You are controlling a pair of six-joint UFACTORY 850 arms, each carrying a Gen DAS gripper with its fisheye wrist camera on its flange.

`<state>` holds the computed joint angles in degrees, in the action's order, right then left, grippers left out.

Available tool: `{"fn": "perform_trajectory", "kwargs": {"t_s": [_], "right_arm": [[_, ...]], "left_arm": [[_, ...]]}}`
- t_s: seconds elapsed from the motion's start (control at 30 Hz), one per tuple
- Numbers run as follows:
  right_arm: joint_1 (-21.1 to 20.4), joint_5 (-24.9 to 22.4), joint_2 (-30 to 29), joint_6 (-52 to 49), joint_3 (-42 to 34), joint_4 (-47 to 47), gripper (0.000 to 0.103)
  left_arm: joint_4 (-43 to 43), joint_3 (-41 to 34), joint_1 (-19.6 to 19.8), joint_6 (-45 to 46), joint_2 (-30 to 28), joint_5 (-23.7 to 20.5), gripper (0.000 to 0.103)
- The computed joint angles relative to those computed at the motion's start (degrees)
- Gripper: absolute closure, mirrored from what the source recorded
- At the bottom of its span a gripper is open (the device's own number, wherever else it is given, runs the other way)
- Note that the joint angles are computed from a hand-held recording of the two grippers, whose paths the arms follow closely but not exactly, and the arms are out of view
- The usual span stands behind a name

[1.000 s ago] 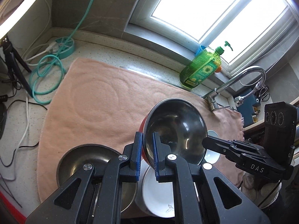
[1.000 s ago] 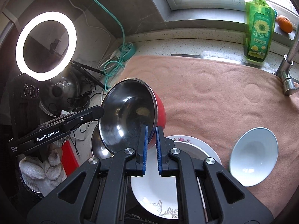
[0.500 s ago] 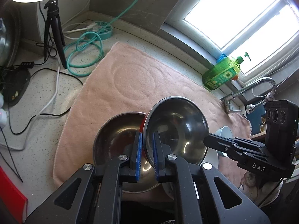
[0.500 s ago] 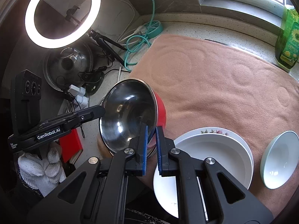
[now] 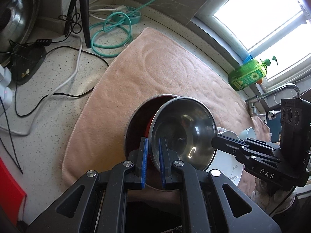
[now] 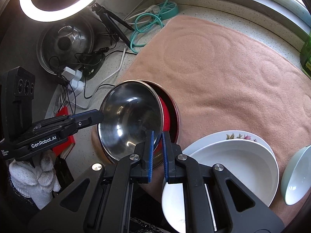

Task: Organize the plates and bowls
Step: 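Lift the red-bottomed bowl with both tools and carry it over the large steel bowl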

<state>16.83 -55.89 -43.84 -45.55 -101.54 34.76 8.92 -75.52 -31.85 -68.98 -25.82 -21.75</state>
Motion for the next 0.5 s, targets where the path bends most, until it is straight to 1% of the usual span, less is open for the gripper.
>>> {"fn": "perform_trajectory", "kwargs": {"t_s": [0.33, 0.5], "right_arm": [[0.8, -0.2, -1.3, 1.6, -1.0, -2.3, 0.094], [1.2, -0.1, -1.6, 2.4, -1.2, -3.2, 0.094]], "left_arm": [[-3.7, 0.2, 0.5, 3.6, -0.5, -0.8, 0.094], [-3.8, -0.6, 0.5, 4.3, -1.1, -1.7, 0.094]]}}
